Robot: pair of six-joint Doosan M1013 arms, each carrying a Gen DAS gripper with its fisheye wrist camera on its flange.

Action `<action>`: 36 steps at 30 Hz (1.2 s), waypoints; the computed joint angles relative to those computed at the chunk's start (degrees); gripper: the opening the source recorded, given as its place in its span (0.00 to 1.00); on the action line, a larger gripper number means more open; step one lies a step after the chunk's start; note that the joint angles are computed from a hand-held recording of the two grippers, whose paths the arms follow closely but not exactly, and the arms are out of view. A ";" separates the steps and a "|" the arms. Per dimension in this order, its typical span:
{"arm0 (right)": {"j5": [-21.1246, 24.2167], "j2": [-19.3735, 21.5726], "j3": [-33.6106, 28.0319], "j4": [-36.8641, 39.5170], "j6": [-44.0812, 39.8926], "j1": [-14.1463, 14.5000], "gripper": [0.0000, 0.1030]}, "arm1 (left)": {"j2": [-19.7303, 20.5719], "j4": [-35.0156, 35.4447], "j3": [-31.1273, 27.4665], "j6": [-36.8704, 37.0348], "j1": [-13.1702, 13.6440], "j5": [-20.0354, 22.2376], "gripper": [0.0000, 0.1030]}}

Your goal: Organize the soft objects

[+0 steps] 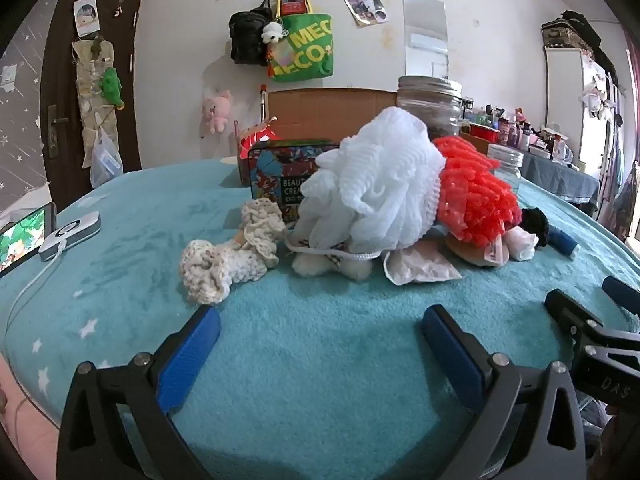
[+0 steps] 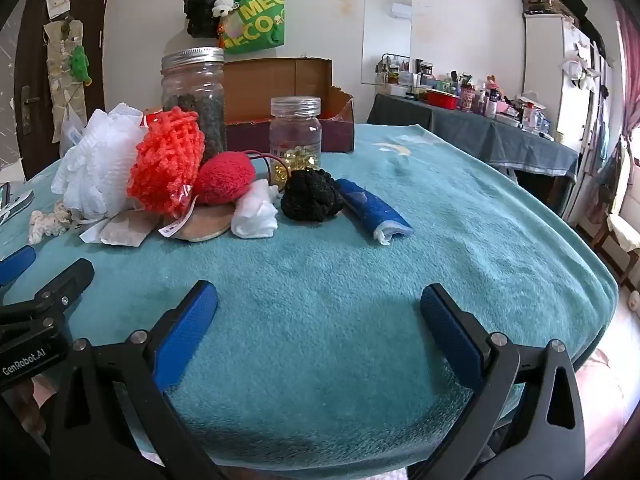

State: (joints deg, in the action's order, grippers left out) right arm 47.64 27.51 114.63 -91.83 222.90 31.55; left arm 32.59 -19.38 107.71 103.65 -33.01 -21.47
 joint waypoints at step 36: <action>0.18 0.03 0.10 -0.19 0.36 0.11 1.00 | 0.09 -0.62 0.22 0.99 -0.13 -1.34 1.00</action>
